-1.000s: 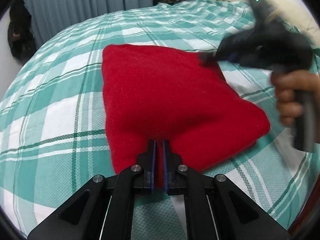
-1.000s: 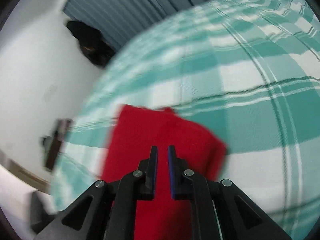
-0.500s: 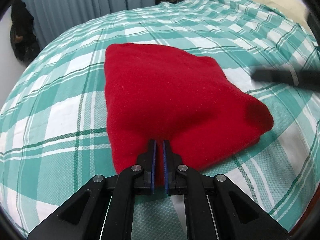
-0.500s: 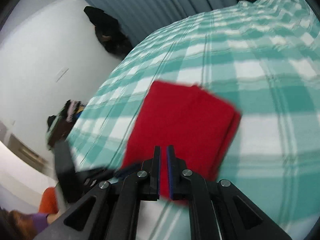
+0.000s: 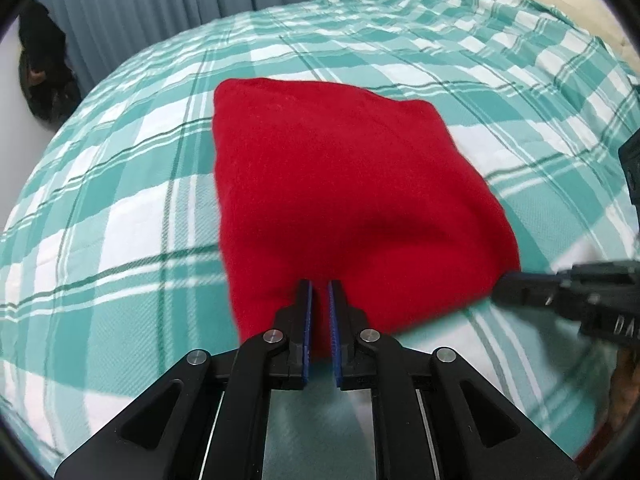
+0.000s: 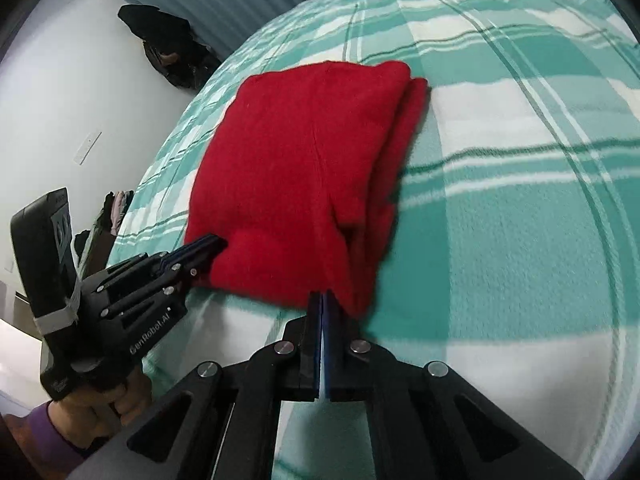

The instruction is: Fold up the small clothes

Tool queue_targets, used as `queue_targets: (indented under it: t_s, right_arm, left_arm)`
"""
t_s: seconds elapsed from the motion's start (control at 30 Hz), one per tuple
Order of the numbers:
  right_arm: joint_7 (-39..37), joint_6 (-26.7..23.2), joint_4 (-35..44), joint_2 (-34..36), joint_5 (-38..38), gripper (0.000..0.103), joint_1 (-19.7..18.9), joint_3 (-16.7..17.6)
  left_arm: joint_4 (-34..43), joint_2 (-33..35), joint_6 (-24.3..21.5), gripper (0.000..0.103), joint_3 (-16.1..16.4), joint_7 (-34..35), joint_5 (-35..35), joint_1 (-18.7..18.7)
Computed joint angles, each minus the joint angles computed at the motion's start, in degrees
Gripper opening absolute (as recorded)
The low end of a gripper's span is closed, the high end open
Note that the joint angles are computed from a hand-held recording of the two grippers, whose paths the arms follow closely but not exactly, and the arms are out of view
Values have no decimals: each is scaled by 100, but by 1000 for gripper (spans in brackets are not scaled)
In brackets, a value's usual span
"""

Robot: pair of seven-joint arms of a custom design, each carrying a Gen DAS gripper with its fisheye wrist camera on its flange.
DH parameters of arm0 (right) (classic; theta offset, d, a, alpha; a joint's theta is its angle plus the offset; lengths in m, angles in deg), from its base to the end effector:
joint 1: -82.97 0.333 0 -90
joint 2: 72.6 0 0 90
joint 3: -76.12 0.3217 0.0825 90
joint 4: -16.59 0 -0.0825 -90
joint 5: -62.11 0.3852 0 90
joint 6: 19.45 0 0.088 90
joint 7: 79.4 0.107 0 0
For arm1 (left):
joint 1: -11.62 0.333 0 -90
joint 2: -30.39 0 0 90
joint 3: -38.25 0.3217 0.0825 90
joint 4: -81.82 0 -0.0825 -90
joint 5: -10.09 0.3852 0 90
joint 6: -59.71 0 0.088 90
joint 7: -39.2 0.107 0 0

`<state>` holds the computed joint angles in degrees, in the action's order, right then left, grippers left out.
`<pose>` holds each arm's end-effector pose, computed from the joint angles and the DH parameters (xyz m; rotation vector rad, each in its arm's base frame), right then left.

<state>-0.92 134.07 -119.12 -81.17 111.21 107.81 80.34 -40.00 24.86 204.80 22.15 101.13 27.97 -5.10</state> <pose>0.4573 0.2280 0.4313 -1.7649 1.7342 0.2264 0.4684 -0.3109 0.5104 -1.6058 2.1778 -0.5680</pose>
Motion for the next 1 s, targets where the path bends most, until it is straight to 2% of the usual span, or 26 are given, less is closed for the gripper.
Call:
queue_targets:
  t_s: [0.03,0.07,0.1,0.13,0.17,0.23,0.27,0.3,0.33,0.37,0.4,0.43,0.5,0.57,0.6,0.63,0.67,0.7,0.83,1.0]
  right_arm:
    - [85,19,-110,-182,-69,19,-39,-7]
    - [144,64,-242,-370,-125,45,-70,-33]
    - [162,250,-384,-569,-56,74,-80,-85]
    - [-57,560,-466,-684,364,78,16,-232]
    - [-412,709,-410,-662,911,79,155,-455]
    - [-1133,516,-87,-410,2028,79,239,-753]
    - [-1580,209,209,-121,2696,79,267,-1000]
    - [-1715,-80,464,193,2962,79,155,-1047]
    - [-1525,-283,744,535,2909,79,46,-1040]
    - [-1453,-455,905,749,2954,78,-53,-1015]
    - [-1489,-865,1162,1100,3189,76,-181,-1018]
    - [-1564,-1178,1362,1364,3427,74,-287,-966]
    - [-1732,-1337,1712,1714,3674,72,-426,-797]
    - [-1649,-1162,2007,1986,3592,67,-492,-628]
    - [-1564,-1065,2106,2087,3572,50,-527,-548]
    - [-1386,-1087,2259,2225,3410,31,-571,-481]
    - [-1221,-1109,2340,2284,3165,18,-604,-423]
    - [-1068,-896,2402,2251,2695,18,-551,-382]
    - [-1669,-414,2397,1824,2354,18,-653,-60]
    - [-2278,-187,2665,1491,2404,18,-816,254]
  left_arm:
    - [-108,-193,-17,22,68,282,-352,-34]
    - [-339,-485,159,48,195,603,-846,-68]
    - [-532,-700,368,80,283,713,-1133,-56]
    - [-768,-954,695,90,335,508,-1221,80]
    - [-841,-1023,845,94,342,382,-1259,193]
    - [-752,-885,914,93,573,458,-1775,260]
    - [-613,-675,905,93,764,657,-2281,208]
    - [-453,-423,892,93,944,1005,-2912,128]
    - [-270,-182,762,93,1040,1345,-3464,91]
    - [-100,17,563,87,1050,1543,-3833,108]
    - [57,199,388,83,1028,1763,-4213,127]
    - [166,332,278,83,978,2107,-4652,140]
    - [288,516,254,84,793,2726,-5185,179]
    - [432,729,250,84,600,2753,-5121,255]
    - [434,758,311,75,529,2595,-5007,287]
    - [462,770,326,58,475,2588,-5069,328]
    - [541,768,181,43,439,2616,-5186,376]
    - [584,736,160,37,422,2511,-5012,399]
    - [557,263,375,35,373,2537,-4294,391]
    - [743,48,544,37,496,2666,-4299,396]
